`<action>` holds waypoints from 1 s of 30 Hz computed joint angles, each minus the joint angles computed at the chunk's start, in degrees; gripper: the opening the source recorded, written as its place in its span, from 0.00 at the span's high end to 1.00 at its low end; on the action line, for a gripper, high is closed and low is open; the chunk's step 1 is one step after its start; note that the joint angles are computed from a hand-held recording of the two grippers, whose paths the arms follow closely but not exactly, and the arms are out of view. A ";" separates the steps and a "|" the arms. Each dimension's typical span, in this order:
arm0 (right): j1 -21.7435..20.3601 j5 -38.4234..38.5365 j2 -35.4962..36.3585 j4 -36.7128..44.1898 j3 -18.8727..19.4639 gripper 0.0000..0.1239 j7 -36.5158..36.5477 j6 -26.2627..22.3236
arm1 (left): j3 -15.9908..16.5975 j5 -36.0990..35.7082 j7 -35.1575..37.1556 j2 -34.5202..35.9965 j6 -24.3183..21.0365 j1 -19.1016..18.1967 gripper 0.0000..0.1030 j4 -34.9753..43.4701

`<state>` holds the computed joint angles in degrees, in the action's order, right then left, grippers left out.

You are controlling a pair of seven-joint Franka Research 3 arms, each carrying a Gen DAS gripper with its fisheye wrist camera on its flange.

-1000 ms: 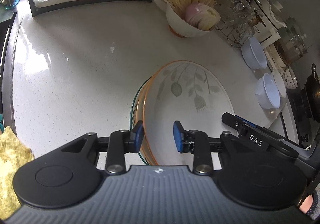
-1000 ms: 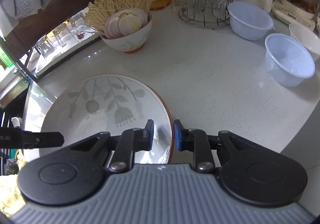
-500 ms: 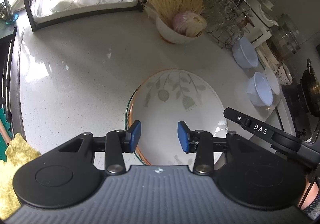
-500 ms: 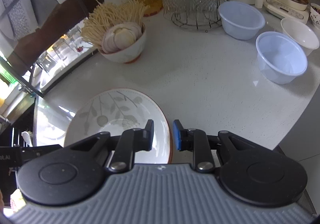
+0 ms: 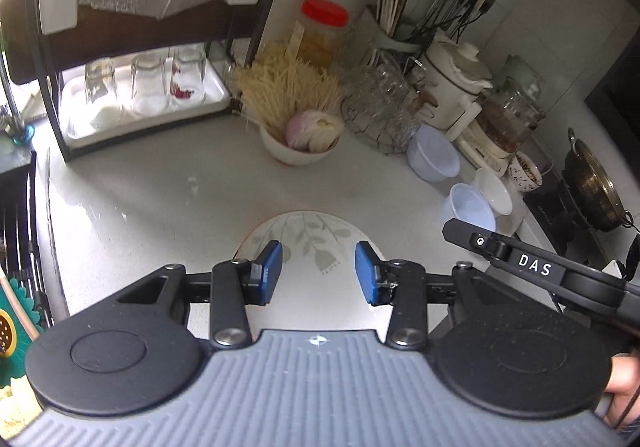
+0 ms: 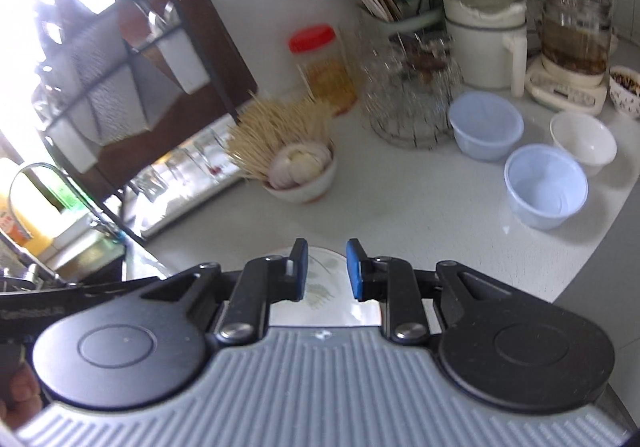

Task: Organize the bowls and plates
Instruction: 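Lower the white leaf plate onto the stack and open both grippers, then move both open grippers to the light blue plastic bowl on the counter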

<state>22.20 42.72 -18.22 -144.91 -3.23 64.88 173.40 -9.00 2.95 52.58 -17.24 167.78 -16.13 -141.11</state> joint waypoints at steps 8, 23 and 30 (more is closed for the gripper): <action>0.28 -2.26 -7.53 -3.67 1.41 0.80 2.42 0.46 | -2.20 3.76 -4.03 -6.25 0.44 1.00 0.55 -3.81; -1.96 -11.60 -14.84 -10.74 4.18 0.80 14.19 -0.46 | -2.01 5.34 -6.91 -13.04 -1.87 -1.26 0.55 -8.96; 4.10 -10.76 -12.00 -9.09 -3.07 0.80 8.79 0.81 | -5.75 8.37 -12.67 -11.19 -3.08 2.36 0.55 -7.42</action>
